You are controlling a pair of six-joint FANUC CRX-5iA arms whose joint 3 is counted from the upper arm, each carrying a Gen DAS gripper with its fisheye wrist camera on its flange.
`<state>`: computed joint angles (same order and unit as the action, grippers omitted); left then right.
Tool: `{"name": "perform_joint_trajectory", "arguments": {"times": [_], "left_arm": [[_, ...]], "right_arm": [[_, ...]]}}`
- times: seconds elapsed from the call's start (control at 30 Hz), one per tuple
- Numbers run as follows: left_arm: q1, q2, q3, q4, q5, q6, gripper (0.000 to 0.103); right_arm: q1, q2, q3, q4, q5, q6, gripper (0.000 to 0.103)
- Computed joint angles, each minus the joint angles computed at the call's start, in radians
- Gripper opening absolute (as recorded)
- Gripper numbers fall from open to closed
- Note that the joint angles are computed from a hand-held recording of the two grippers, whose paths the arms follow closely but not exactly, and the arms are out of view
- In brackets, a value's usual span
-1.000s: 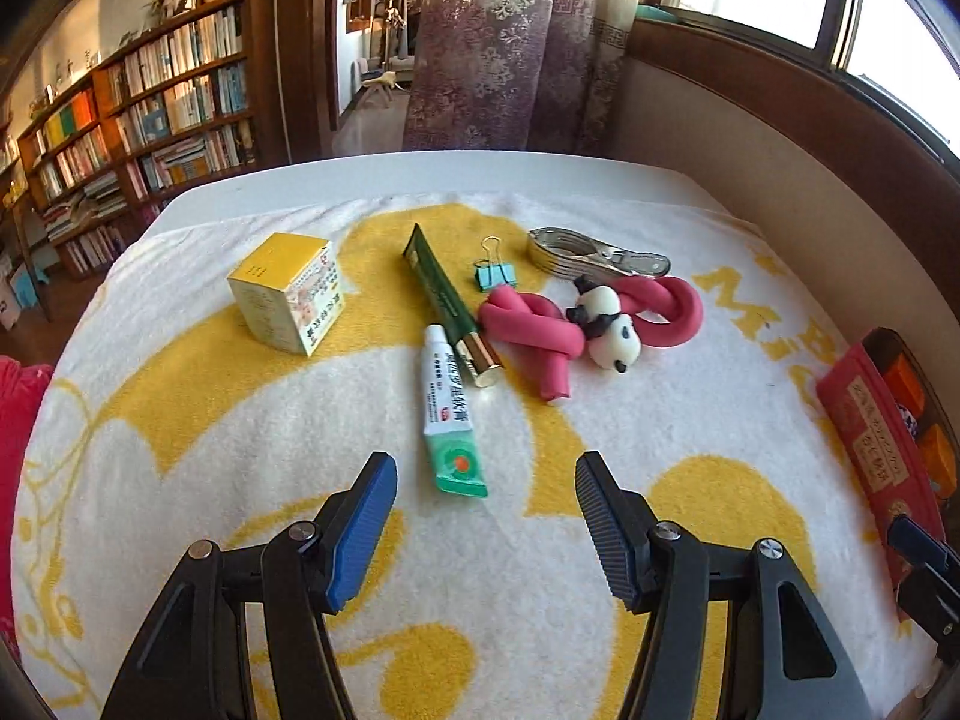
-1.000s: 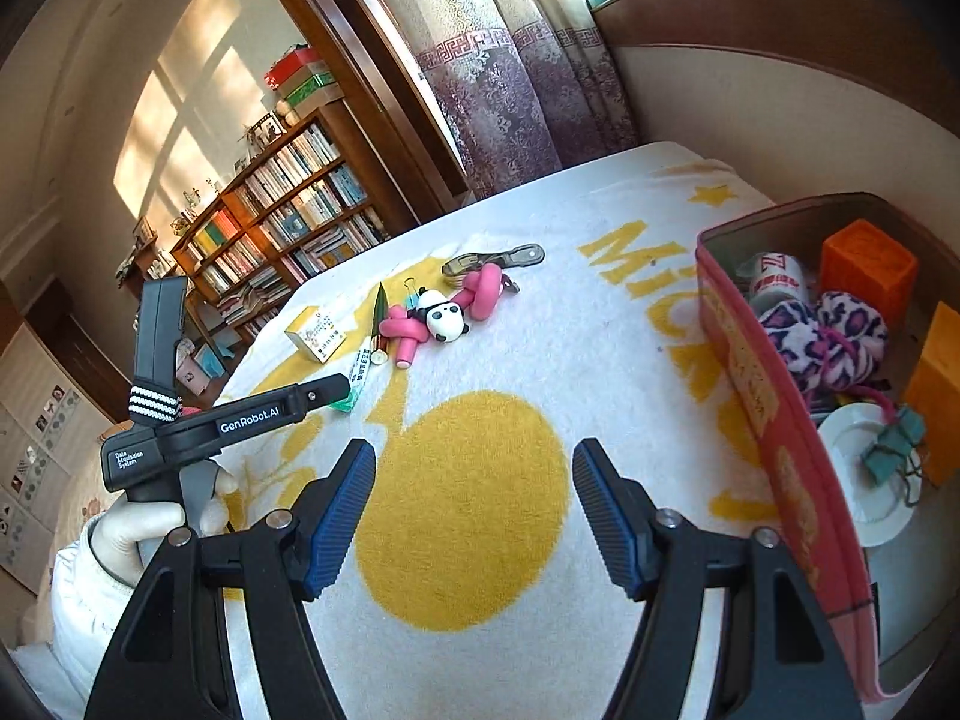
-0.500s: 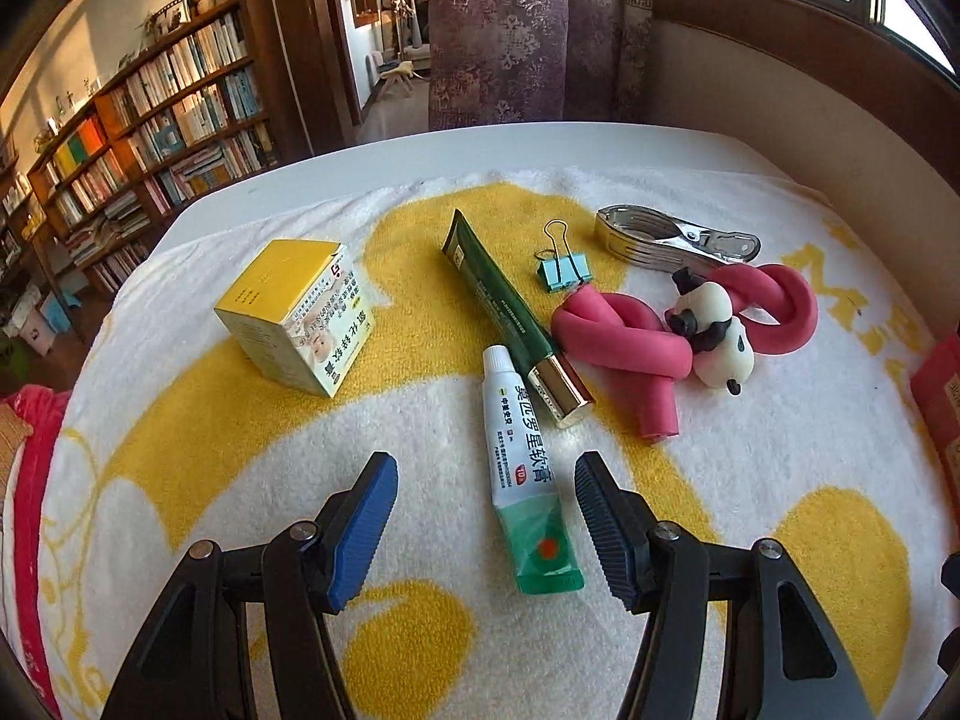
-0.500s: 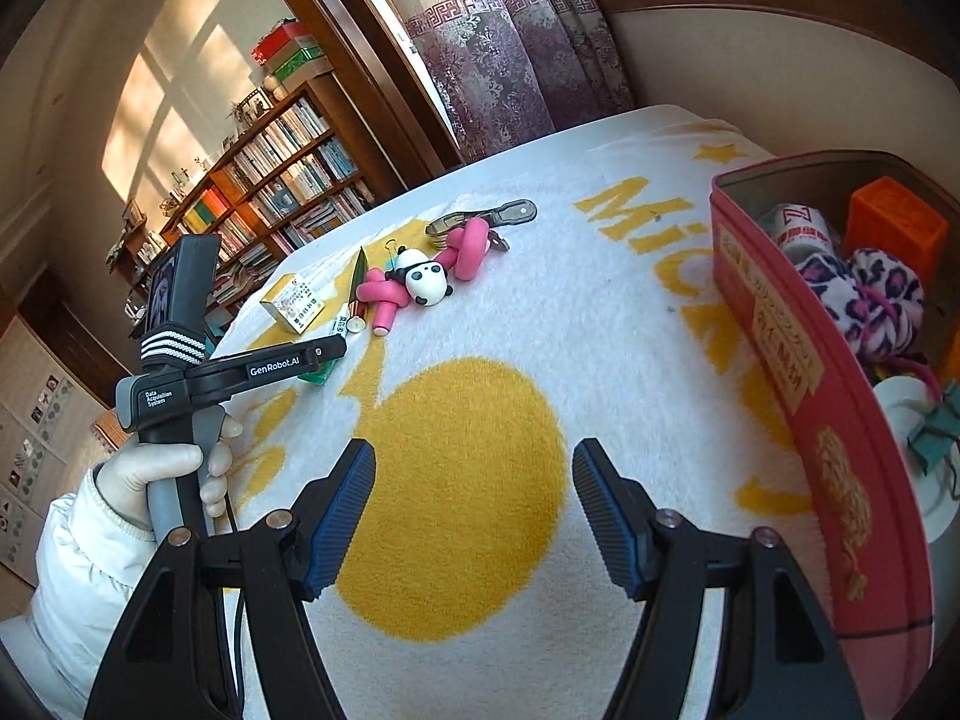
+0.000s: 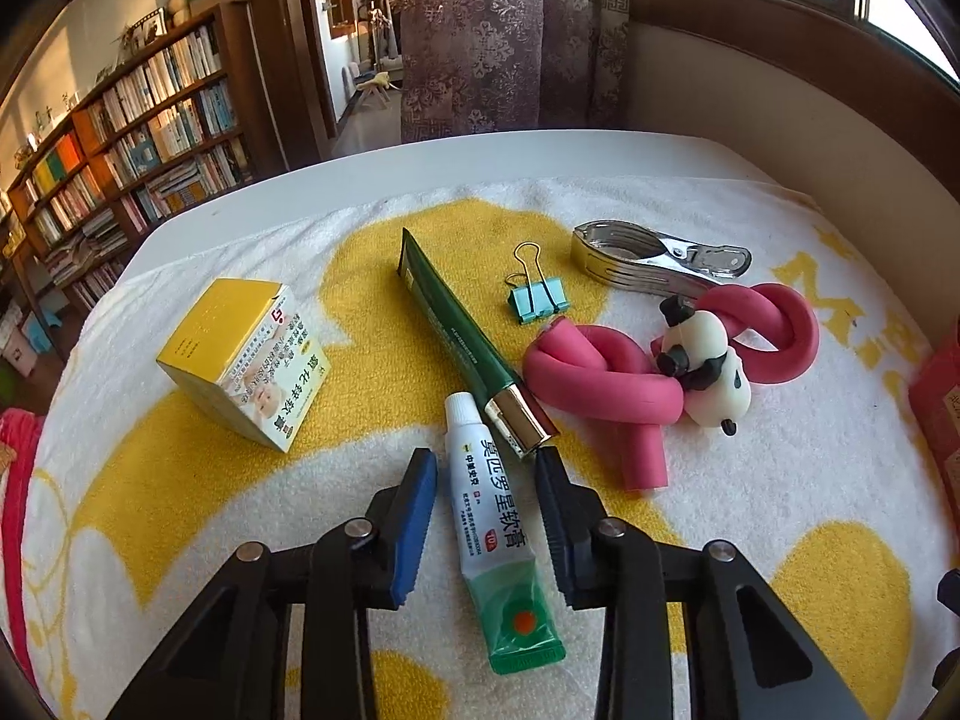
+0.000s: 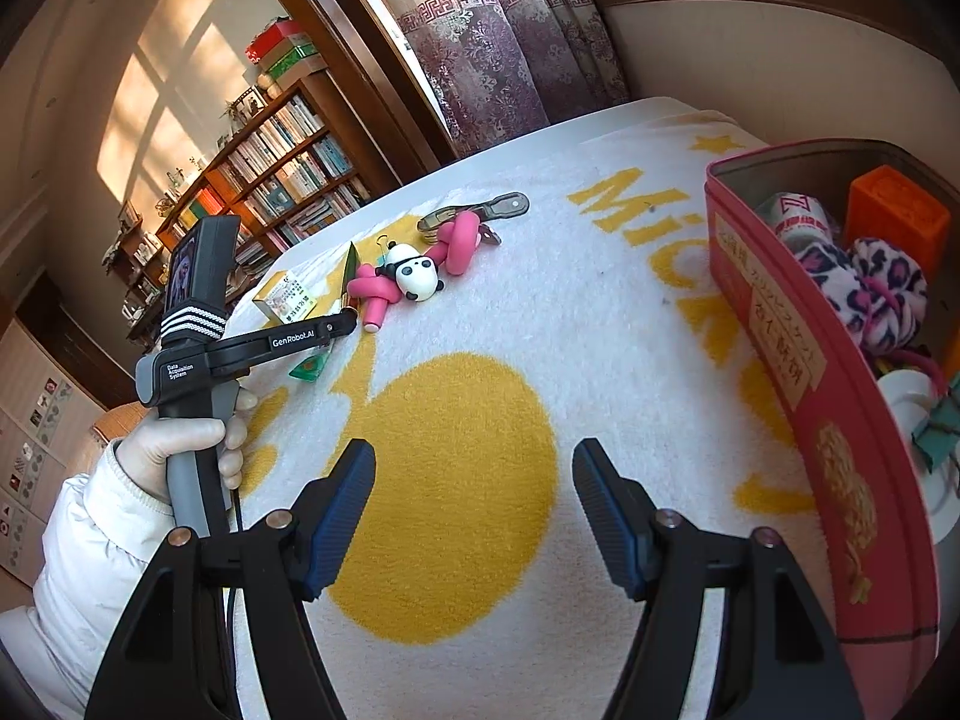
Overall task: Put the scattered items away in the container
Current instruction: 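Grasp white ointment tube with left tool while right grasps pink foam twist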
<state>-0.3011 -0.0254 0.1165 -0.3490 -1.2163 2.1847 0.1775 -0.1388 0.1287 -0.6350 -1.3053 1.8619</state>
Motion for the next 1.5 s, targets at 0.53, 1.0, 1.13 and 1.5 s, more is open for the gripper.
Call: {"name": "perform_joint_trajectory", "arguments": {"times": [0.53,1.0,1.13,1.5], "left_arm": [[-0.076,-0.1,-0.056,-0.022,-0.016,0.091,0.02],[-0.044,-0.192,-0.164,0.066,0.065,0.099,0.02],[-0.034,-0.214,-0.181,0.085,0.088,0.096,0.02],[-0.019,-0.232,-0.202,0.116,0.114,0.093,0.02]], "right_arm": [[0.02,-0.004,-0.017,0.042,0.024,-0.014,0.072],[0.059,0.053,0.044,0.114,-0.037,-0.126,0.072],[0.061,0.116,0.147,0.082,-0.099,-0.177,0.072],[0.114,0.319,0.354,0.044,-0.092,-0.314,0.068]]}}
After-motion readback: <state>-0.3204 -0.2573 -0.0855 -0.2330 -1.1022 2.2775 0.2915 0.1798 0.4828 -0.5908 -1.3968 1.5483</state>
